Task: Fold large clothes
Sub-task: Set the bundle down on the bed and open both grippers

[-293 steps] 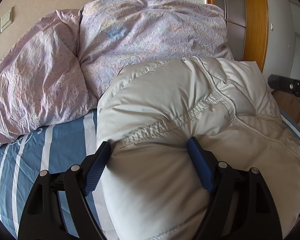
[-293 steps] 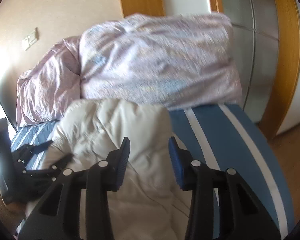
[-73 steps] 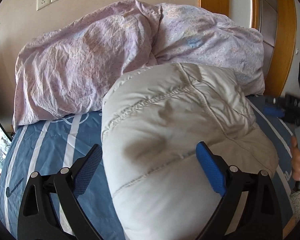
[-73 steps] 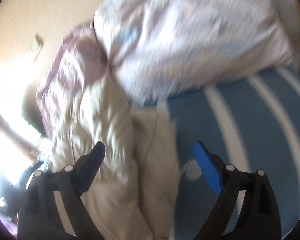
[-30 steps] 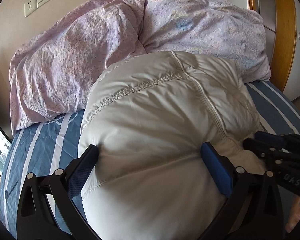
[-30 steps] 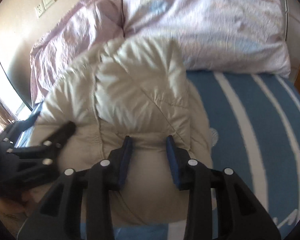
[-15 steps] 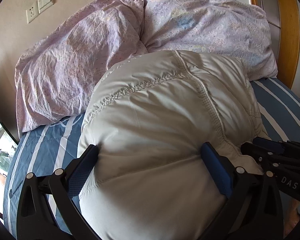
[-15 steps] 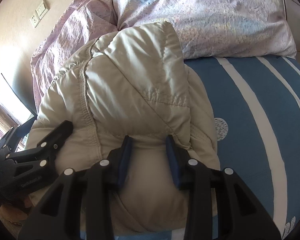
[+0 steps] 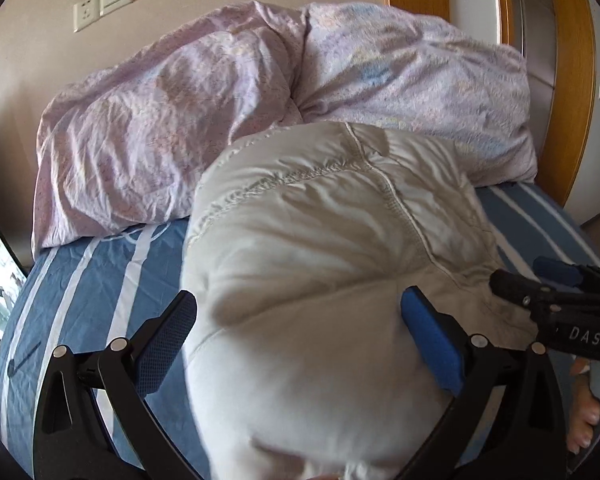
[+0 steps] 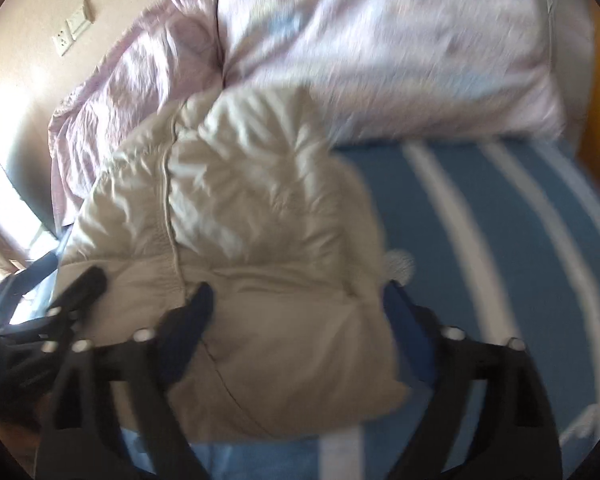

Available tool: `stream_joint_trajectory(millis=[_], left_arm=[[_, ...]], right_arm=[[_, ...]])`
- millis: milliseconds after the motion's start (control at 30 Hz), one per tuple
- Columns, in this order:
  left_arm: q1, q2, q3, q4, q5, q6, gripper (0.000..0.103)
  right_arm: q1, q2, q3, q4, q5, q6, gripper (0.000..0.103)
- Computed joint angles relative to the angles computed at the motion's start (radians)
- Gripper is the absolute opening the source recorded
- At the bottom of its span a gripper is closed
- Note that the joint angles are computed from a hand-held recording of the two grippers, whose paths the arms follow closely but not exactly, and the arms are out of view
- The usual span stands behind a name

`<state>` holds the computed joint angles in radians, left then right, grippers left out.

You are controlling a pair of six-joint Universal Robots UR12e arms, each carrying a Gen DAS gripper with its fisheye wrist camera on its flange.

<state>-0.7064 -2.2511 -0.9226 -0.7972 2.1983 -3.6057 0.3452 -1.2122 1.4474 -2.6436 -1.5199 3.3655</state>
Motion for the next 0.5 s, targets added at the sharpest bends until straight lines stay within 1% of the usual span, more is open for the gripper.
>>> stream_joint_trajectory(millis=[33,67,100,167,233,300,333,500], left_arm=[[-0.004,0.013,-0.020,0.019,0.013,0.003,0.102],[-0.008,0.026,-0.039,0.035,0.030,0.006,0.102],[-0.012,0.037,-0.053,0.040,0.045,0.007,0.102],[-0.024,0.063,-0.083,0.039,0.072,-0.001,0.102],[-0.033,0.083,-0.103,0.020,0.092,-0.021,0.102],[-0.042,0.100,-0.120,0.003,0.113,-0.049,0.102],[-0.046,0.109,-0.132,0.000,0.119,-0.068,0.102],[-0.050,0.151,-0.176,-0.025,0.084,-0.157,0.102]], right_arm=[[0.008,-0.008,0.004,-0.005,-0.038,-0.008,0.092],[0.016,-0.016,0.009,-0.016,-0.075,-0.015,0.098],[0.021,-0.023,0.015,-0.025,-0.096,-0.018,0.101],[0.032,-0.043,0.025,-0.021,-0.137,-0.031,0.101],[0.040,-0.058,0.034,-0.010,-0.161,-0.030,0.101],[0.044,-0.071,0.043,0.003,-0.170,-0.025,0.101],[0.045,-0.081,0.050,0.009,-0.161,-0.025,0.101],[0.052,-0.112,0.083,0.026,-0.156,-0.020,0.101]])
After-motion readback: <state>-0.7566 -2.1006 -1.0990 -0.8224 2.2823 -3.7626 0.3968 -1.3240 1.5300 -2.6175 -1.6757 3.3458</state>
